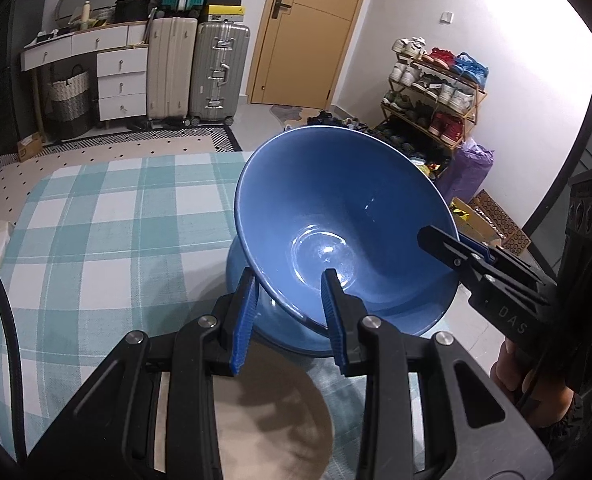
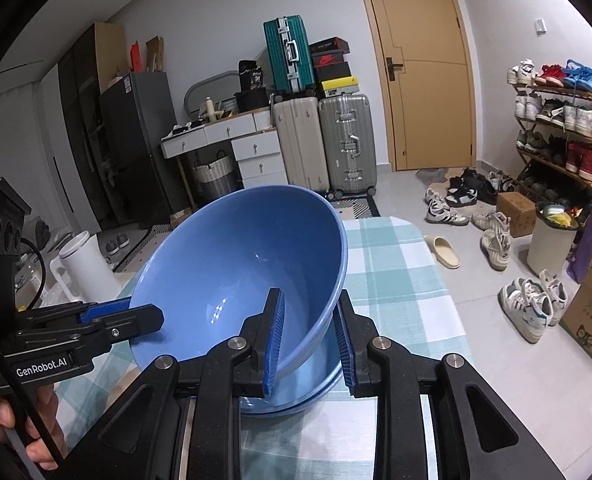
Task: Organize plates and bowls
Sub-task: 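Lift the single blue bowl with the left tool over the nested bowls held by the right tool, then lower the left tool's bowl into the nested bowls held by the right tool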
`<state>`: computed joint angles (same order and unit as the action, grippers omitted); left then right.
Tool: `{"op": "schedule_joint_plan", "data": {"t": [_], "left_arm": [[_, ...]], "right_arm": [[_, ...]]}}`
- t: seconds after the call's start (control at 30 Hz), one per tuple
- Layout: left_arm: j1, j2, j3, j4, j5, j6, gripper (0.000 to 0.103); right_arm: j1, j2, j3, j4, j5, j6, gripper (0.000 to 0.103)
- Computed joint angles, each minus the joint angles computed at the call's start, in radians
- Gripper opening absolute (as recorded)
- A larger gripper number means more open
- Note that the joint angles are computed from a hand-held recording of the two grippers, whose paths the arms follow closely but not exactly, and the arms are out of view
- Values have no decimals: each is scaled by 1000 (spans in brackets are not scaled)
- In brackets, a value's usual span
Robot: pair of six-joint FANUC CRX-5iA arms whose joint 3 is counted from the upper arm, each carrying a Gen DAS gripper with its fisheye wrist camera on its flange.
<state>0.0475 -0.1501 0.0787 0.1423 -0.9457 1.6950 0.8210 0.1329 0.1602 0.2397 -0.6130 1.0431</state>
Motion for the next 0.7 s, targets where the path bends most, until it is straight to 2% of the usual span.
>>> {"op": "schedule_joint_plan", "data": {"t": [0.43,0.7], "left_arm": [[26,40,-17,-21,-4,11,29],[26,68,-26,-19,6,-4,29]], "right_arm": [[13,85,65,-52,-52,49,26],[22,114,58,-12,-71,28,26]]}}
